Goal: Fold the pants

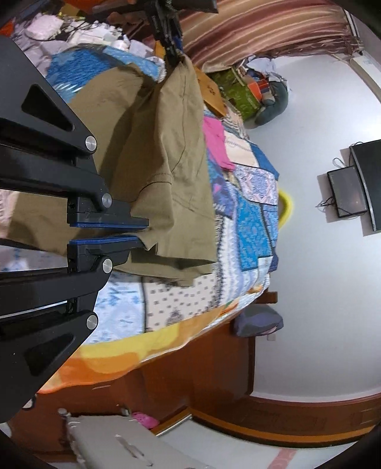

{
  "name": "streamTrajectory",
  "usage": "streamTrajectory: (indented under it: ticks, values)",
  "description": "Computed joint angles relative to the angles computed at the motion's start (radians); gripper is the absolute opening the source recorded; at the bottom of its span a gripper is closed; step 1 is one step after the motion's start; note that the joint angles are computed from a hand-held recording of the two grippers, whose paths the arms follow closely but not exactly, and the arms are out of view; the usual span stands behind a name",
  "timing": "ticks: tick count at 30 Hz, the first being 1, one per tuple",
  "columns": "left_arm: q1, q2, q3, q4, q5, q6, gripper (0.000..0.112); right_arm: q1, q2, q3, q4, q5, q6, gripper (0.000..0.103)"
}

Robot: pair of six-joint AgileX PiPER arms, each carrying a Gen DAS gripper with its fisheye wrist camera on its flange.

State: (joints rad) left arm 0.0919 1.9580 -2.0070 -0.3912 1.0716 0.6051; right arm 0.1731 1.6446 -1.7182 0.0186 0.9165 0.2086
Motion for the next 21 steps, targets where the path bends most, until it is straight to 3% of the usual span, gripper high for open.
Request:
streamTrajectory:
  ticks: [9,14,21]
  values:
    - [0.004,-0.085,0.190,0.014,-0.047,0.063,0.048,0.061,-0.088,0.187,-0.065,0.001,0.074,0.009]
    - [0.027,-0.118,0.228,-0.008,-0.031,0.099,0.048,0.087,-0.119,0.232,-0.098,0.033,0.109,0.011]
    - [0.053,-0.169,0.207,-0.087,0.037,0.153,0.048,0.112,-0.178,0.238,-0.079,0.047,0.112,0.030]
